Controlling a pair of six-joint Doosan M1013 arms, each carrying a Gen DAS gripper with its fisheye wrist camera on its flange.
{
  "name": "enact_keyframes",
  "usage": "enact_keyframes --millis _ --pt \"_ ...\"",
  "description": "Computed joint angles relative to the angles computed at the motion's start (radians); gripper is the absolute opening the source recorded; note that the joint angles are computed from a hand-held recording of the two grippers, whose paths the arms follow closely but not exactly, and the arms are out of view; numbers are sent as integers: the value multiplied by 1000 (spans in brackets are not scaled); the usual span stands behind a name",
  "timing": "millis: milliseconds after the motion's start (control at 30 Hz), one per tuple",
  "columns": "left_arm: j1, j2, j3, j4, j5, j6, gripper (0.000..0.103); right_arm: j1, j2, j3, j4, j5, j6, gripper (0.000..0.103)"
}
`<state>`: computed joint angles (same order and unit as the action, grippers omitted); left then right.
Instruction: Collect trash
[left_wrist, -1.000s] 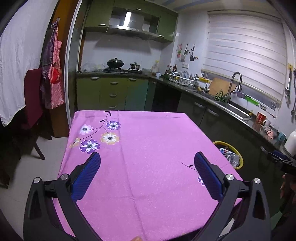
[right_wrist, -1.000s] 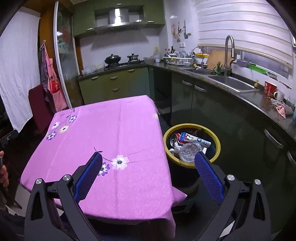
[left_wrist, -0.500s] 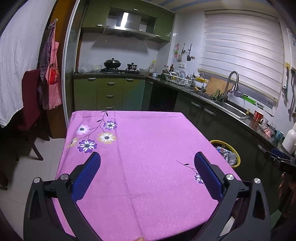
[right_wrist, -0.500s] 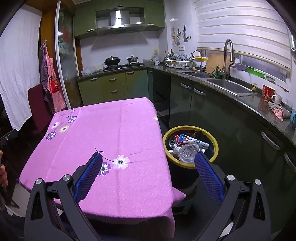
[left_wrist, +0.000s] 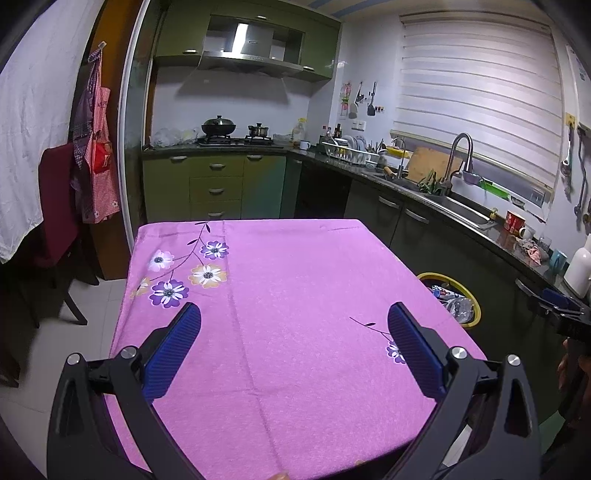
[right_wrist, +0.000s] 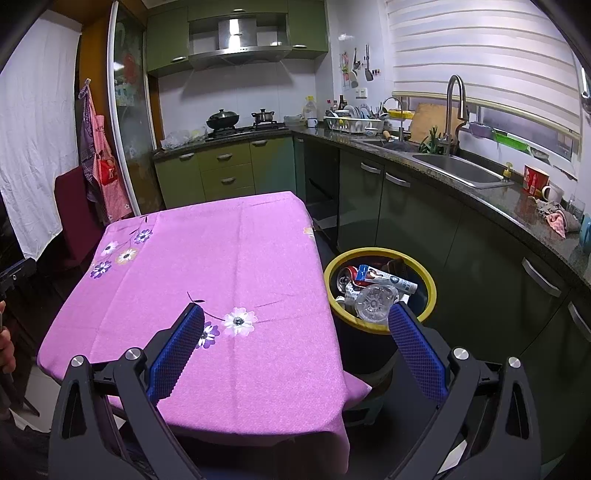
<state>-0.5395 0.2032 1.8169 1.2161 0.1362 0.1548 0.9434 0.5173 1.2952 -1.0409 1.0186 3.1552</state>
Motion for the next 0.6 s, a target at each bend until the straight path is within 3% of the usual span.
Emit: enact_keyframes --millis 367,600 --pt "-5 -2 0 7 6 4 96 -1 -1 5 -1 -4 7 98" --pt "-3 -1 -3 -59 -1 73 96 -2 -1 5 1 -4 4 98"
